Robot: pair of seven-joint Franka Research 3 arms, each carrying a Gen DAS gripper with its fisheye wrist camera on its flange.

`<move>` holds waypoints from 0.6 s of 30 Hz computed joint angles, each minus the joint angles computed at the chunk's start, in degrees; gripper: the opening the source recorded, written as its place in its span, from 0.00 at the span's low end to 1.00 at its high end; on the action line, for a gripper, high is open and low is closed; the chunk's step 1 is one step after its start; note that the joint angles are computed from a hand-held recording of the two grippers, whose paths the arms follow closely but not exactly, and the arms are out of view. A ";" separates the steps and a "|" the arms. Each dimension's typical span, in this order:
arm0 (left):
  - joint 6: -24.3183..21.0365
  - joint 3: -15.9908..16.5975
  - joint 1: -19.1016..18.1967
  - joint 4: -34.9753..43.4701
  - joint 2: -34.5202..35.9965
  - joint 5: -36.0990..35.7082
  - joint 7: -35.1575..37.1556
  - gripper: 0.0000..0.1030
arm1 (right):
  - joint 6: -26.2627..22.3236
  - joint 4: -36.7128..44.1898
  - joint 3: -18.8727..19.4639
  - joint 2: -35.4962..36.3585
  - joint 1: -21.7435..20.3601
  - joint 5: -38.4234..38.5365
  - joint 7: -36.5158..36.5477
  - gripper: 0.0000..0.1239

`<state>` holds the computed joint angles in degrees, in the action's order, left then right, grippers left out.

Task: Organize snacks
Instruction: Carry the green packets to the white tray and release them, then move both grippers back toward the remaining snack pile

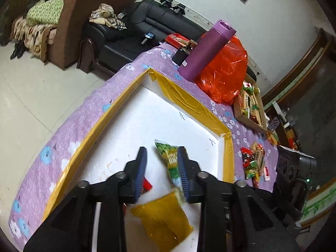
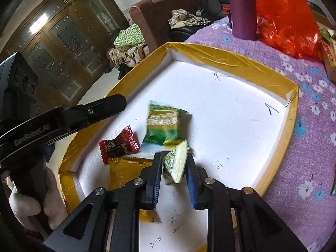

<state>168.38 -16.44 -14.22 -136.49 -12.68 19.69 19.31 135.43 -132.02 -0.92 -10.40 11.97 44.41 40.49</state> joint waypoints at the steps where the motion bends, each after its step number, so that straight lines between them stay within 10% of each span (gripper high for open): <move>1: 0.89 0.01 -0.28 -0.78 -0.78 -0.59 -0.63 0.36 | 0.10 -0.25 -0.16 -0.45 -0.07 0.21 -0.57 0.20; 4: 6.32 -2.80 2.34 -3.28 -3.04 2.01 -5.89 0.41 | 0.57 -1.62 -0.88 -2.50 -0.28 1.60 -2.33 0.24; 11: 27.41 -25.21 24.95 -10.98 -12.28 1.29 -18.86 0.47 | 5.23 -7.39 -3.48 -9.66 -1.80 4.03 -6.20 0.32; 18: 25.09 -23.00 19.45 -10.89 -11.59 -2.32 -14.49 0.51 | 9.61 -9.61 -7.32 -11.01 -4.51 6.39 -5.34 0.38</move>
<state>193.47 -39.44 5.23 -147.38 -24.27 17.37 4.83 145.04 -141.63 -8.24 -21.42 7.46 50.80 35.15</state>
